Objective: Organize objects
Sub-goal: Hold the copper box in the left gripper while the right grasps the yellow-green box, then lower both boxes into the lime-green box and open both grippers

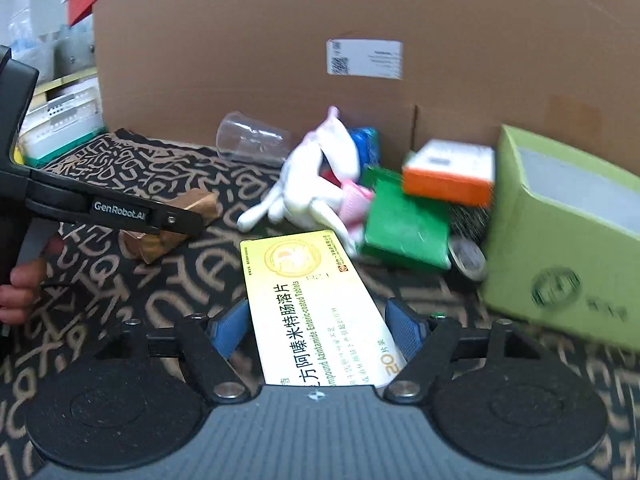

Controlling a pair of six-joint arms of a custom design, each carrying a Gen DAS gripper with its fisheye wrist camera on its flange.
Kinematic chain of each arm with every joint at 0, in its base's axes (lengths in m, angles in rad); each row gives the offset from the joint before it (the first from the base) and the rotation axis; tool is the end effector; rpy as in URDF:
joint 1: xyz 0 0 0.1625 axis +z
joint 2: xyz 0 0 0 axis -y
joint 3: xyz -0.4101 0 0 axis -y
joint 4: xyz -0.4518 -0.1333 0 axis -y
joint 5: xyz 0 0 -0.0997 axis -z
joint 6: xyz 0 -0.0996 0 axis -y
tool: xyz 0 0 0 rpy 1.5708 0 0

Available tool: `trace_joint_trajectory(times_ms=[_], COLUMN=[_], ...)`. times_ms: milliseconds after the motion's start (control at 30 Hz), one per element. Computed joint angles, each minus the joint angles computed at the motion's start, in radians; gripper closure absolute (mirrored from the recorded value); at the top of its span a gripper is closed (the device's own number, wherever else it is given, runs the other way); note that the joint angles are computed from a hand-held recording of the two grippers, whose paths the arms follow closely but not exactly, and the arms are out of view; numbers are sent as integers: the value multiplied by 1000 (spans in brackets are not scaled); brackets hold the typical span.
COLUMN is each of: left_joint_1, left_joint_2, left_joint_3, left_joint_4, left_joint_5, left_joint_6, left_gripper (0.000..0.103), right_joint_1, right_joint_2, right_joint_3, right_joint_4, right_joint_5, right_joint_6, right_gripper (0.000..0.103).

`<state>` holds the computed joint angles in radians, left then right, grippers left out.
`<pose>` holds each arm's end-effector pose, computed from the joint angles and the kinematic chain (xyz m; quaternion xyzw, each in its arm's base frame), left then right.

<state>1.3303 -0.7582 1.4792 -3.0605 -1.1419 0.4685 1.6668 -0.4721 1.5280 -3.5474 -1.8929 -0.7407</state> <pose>-0.0141 -0.7912 0.1504 0.2396 0.8772 -0.3416 0.2377 0.1706 -0.7102 -0.0220 0.2942 -0.8370 0.3704 0.2752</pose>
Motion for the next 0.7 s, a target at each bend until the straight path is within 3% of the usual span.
trace_joint_trajectory(times_ms=[100, 200, 267, 367, 467, 567, 600, 700], left_joint_1=[-6, -17, -20, -18, -20, -23, -24, -24], left_joint_2=[-12, 4, 11, 13, 23, 36, 38, 37], left_joint_3=[20, 31, 33, 28, 26, 20, 21, 25], left_joint_4=[40, -16, -36, -39, -73, -91, -97, -101], left_joint_5=[-53, -20, -4, -1, 26, 41, 43, 34], left_joint_6=[50, 105, 109, 94, 112, 139, 147, 161], left_gripper=[72, 69, 62, 59, 48, 49, 50, 60], right_joint_1=[-1, -4, -7, -17, -26, -29, -29, -28], right_joint_2=[-47, -43, -27, -30, -44, -45, -41, -38], right_joint_3=[66, 60, 27, 2, 21, 31, 28, 31], right_joint_4=[52, 61, 70, 122, 118, 120, 122, 97], right_joint_5=[37, 53, 51, 84, 121, 119, 111, 112], right_joint_6=[-15, -63, -87, -76, -63, -63, -65, -71], right_gripper=[23, 22, 22, 22, 22, 24, 30, 33])
